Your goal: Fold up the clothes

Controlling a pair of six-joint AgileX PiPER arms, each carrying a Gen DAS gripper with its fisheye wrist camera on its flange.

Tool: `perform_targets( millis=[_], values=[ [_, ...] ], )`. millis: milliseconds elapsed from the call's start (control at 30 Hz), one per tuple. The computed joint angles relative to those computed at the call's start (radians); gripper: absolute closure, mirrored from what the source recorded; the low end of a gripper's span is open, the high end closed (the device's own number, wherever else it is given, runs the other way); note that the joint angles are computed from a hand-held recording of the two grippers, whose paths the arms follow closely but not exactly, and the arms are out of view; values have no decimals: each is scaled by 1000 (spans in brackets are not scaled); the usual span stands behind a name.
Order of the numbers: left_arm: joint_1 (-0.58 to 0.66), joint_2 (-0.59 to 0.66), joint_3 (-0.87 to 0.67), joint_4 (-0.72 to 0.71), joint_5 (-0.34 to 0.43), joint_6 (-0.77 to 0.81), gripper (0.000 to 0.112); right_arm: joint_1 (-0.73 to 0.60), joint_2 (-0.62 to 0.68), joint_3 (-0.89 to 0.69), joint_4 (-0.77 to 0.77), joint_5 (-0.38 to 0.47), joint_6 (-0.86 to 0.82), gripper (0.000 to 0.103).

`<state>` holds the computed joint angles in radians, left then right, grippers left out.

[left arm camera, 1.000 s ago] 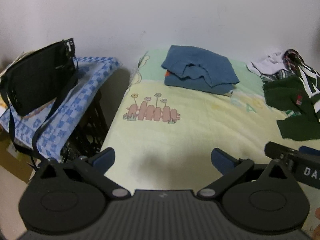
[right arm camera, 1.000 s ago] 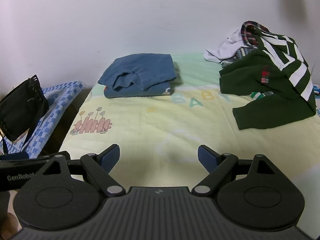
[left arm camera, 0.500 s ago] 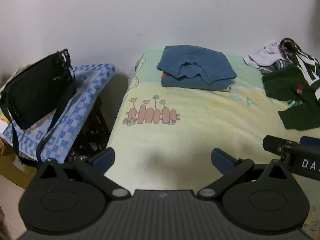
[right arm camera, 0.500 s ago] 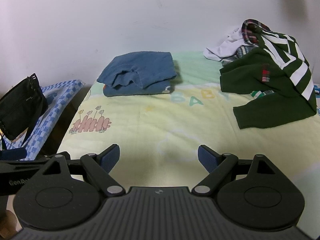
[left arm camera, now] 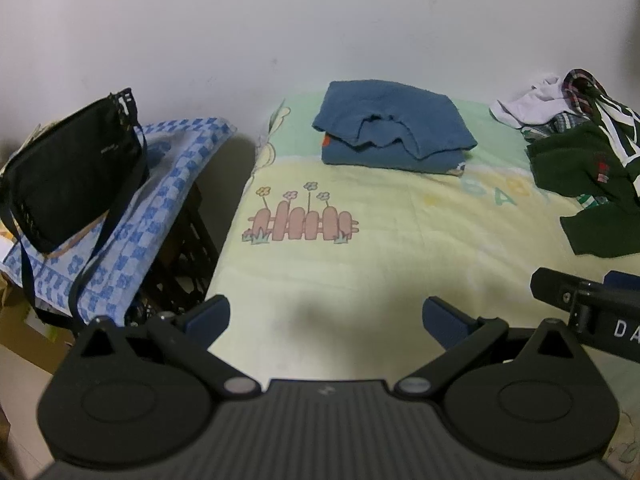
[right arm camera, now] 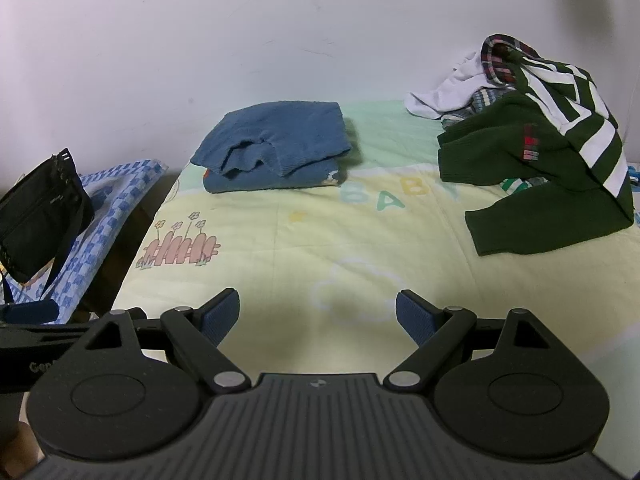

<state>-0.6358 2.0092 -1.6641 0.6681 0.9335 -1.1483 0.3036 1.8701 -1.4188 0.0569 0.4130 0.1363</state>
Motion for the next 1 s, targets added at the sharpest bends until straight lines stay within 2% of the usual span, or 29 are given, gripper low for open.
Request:
perform_targets(
  millis=[1000],
  values=[
    [12,6,-11,-14,9,-2,10,1,8,1,42,6,-11,15]
  ],
)
